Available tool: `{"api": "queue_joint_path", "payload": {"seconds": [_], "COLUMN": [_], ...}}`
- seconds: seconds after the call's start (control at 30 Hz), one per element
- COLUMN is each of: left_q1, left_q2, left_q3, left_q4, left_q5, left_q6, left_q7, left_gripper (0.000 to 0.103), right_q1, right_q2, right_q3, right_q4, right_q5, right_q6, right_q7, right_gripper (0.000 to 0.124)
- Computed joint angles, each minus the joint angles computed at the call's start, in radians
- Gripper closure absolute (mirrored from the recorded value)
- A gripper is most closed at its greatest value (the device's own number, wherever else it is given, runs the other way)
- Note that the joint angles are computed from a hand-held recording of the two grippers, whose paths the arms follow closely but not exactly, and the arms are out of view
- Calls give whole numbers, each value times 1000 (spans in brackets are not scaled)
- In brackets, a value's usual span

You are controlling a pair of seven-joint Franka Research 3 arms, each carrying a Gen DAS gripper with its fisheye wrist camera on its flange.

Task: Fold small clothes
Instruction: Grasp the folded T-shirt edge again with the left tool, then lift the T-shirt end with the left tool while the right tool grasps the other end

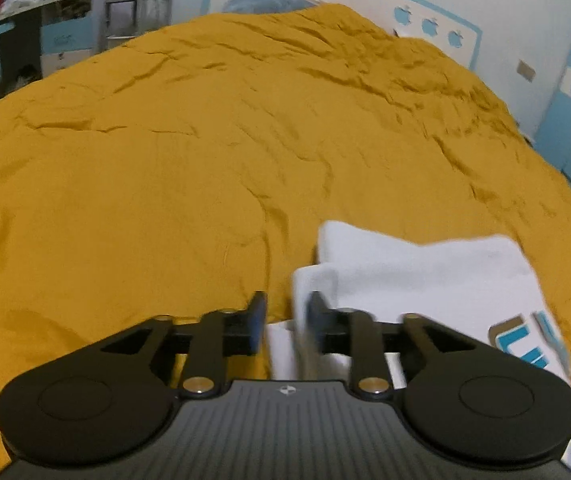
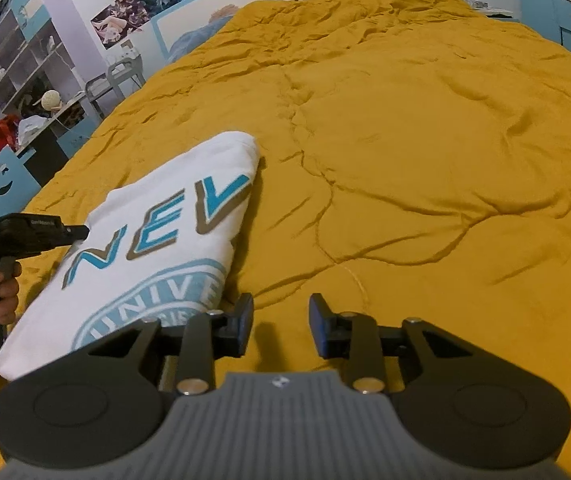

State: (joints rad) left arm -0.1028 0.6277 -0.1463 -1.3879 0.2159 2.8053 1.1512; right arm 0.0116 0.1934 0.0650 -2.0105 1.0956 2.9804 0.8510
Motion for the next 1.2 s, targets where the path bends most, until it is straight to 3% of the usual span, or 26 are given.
{"api": "queue_joint_path", "payload": {"seconds": [0.03,0.07,0.1,0.17,0.23,0.37,0.57,0.63,0.67,0.73,0.8,0.93,1.03,1.2], "left_q1": [-8,-5,27,146,226,252,249,277,275,244,224,220,202,130], "left_q2": [-20,-39,-54,-66,-50,-2,86,101,114,125,130,129,118,54], "left_q3": [18,23,-8,-141,-232,-271,-292,-333,-336,-303,-281,-273,-256,-175], "left_q4": [-11,-27,-49,-91,-87,-50,40,39,60,89,101,106,99,47], "left_q5": [-4,-15,-60,-223,-368,-499,-590,-642,-654,-645,-634,-639,-626,-508], "left_q6": [-22,-33,-27,-7,-39,-65,-98,-82,-96,-111,-111,-119,-101,-51], "left_q7": [-40,-78,-81,-16,39,108,205,272,283,273,270,269,254,201], "left_gripper": [48,31,23,22,21,21,21,27,34,43,55,63,70,78], "right_q1": [-9,-14,-16,-21,-28,-28,-64,-81,-94,-120,-121,-153,-166,-157], "right_q2": [2,5,11,24,45,94,193,236,258,309,365,484,573,597], "right_q3": [8,11,10,7,7,-1,7,13,20,37,34,73,97,111], "right_q4": [10,20,34,63,99,169,301,357,386,451,526,683,803,854], "right_q5": [29,49,62,88,125,89,55,40,43,53,14,-17,-48,-147], "right_q6": [-13,-27,-47,-85,-125,-184,-290,-323,-342,-379,-396,-442,-476,-469], "right_q7": [-23,-36,-35,-18,-4,67,155,192,204,230,293,377,443,478], "right_gripper": [87,83,78,75,72,71,71,71,72,72,82,85,94,112]}}
